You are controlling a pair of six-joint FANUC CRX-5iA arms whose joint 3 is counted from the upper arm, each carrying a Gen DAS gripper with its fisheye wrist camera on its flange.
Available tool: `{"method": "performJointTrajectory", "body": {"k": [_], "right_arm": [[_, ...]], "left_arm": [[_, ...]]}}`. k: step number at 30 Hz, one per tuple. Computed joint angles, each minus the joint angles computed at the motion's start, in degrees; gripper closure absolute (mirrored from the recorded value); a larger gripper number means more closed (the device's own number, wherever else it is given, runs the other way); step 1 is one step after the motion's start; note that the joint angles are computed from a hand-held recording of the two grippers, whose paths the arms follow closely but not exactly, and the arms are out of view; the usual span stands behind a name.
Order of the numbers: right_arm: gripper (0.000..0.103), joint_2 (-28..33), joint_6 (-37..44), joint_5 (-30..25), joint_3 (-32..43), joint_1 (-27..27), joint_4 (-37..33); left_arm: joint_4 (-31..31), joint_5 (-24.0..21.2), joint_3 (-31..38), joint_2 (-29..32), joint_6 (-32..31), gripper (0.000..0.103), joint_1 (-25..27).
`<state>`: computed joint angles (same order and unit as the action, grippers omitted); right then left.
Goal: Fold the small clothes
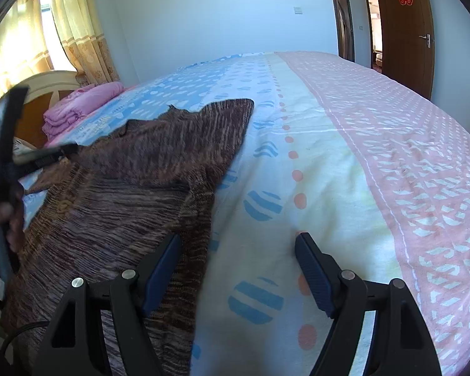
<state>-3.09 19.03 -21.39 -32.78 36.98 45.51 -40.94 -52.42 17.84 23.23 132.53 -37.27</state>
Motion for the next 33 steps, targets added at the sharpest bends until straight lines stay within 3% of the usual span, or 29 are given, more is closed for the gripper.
{"method": "performJointTrajectory", "body": {"k": [2, 6, 7, 8, 9, 11, 14, 19, 23, 25, 27, 28, 29, 30, 31, 33], "right_arm": [[0.027, -0.77, -0.24, 3.99, -0.46, -0.36, -0.60], [0.029, 4.97, 15.21, -6.30, 9.54, 3.52, -11.13], [0.042, 6.59, 19.65, -9.29, 12.87, 3.45, -16.40], [0.048, 7.78, 24.10, -11.35, 16.03, 2.79, -22.48], [0.049, 8.11, 26.90, -11.89, 18.00, 1.78, -27.01], [0.049, 7.03, 29.60, -9.00, 18.83, 0.58, -30.14], [0.049, 9.34, 38.43, -10.30, 25.46, 0.21, -34.58], [0.049, 22.45, 58.22, -17.45, 46.20, -0.09, -46.99], [0.049, 33.98, 60.98, -24.41, 60.11, 1.95, -43.83], [0.049, 40.81, 61.01, -30.90, 68.22, 3.19, -39.24], [0.049, 46.63, 64.59, -38.94, 76.68, 3.10, -40.46], [0.050, 47.66, 66.42, -40.12, 78.37, 2.90, -41.41], [0.055, 47.37, 67.84, -39.64, 78.09, 2.81, -41.78], [0.080, 47.79, 71.14, -41.66, 80.22, 2.28, -44.83], [0.090, 47.86, 72.15, -42.17, 80.90, 2.17, -45.87], [0.094, 47.37, 71.84, -40.34, 79.45, 3.47, -41.92]], "left_arm": [[-0.37, -0.55, 0.08, 0.98, 0.33, 0.098, -0.05], [3.41, -0.85, -0.07, 1.50, 0.15, 0.097, 2.04], [3.78, -1.15, -0.02, 1.53, 0.37, 0.097, 2.41], [4.04, -1.83, 0.22, 1.73, 0.18, 0.097, 2.68], [5.78, -0.72, -0.71, 1.39, -0.49, 0.097, 3.70], [10.22, 2.39, -3.01, 0.58, -1.59, 0.097, 5.99], [14.48, 6.55, -6.05, -0.71, -2.38, 0.097, 8.02], [14.17, 8.97, -7.99, -1.74, -1.23, 0.097, 7.73], [17.15, 12.68, -10.71, -2.95, -2.06, 0.097, 9.20], [18.96, 14.30, -11.63, -3.24, -3.10, 0.097, 10.06], [20.26, 15.45, -12.42, -3.50, -3.75, 0.097, 10.58], [20.59, 15.74, -12.58, -3.52, -3.90, 0.097, 10.70], [20.90, 16.09, -12.81, -3.61, -4.02, 0.097, 10.82], [21.07, 16.50, -13.04, -3.68, -4.03, 0.097, 10.94], [21.05, 16.59, -13.07, -3.67, -3.99, 0.097, 10.93], [20.51, 16.31, -12.83, -3.57, -3.68, 0.097, 10.75]]}}
